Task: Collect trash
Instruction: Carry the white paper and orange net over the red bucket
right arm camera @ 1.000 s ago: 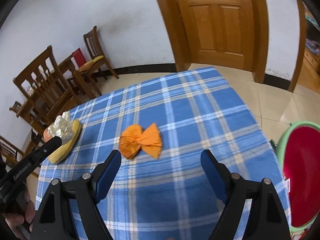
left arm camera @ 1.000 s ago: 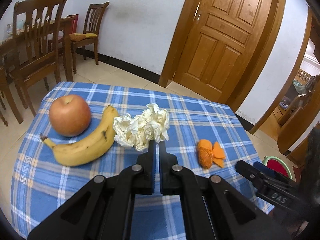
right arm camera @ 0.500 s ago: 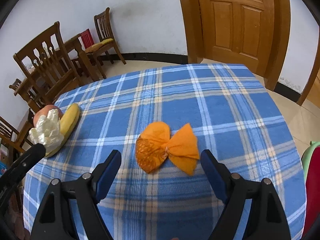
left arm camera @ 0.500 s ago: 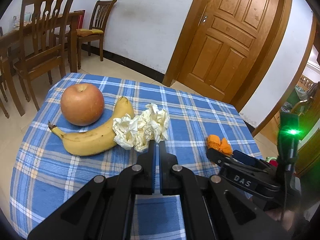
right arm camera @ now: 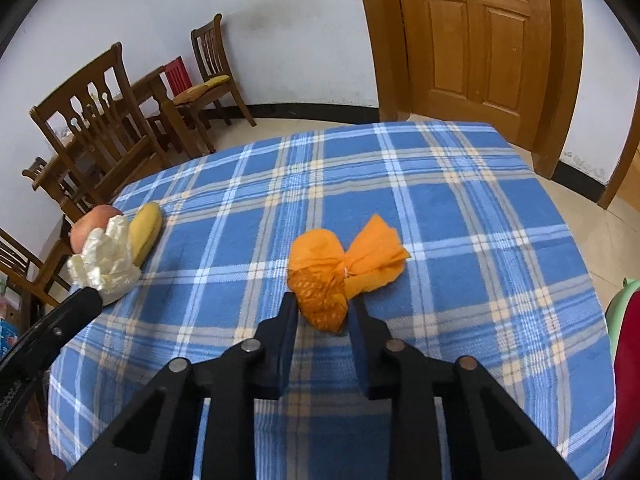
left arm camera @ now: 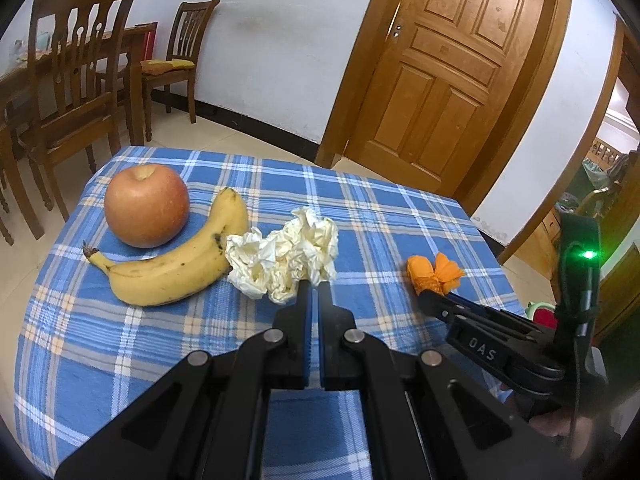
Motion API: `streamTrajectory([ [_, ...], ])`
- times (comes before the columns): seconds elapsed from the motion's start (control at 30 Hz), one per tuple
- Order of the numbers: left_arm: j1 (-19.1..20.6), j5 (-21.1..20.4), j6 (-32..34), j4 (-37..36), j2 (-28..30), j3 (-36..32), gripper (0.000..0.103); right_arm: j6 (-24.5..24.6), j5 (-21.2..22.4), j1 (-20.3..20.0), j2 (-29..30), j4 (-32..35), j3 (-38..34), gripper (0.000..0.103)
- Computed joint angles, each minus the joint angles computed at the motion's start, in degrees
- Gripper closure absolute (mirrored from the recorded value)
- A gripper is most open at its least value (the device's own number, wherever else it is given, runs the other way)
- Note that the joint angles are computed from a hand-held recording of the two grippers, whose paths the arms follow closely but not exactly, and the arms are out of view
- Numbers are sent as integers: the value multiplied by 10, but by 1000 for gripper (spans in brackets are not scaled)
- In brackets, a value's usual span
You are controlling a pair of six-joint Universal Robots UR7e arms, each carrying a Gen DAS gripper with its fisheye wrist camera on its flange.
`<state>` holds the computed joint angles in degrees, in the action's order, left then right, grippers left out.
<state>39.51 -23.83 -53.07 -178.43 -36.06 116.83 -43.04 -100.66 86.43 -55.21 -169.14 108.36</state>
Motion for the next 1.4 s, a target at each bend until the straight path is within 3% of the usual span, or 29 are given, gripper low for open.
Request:
streamTrajectory([
  [0.53, -33, -23, 38, -1, 33, -40, 103, 7, 104, -51, -135, 12, 74, 79],
  [0.97, -64, -65, 92, 2, 88, -116, 103, 14, 152, -124, -245, -2, 121, 79],
  [1.4, -79, -114, 150, 29, 153, -219, 103, 29, 174, -189, -295, -17, 123, 79],
])
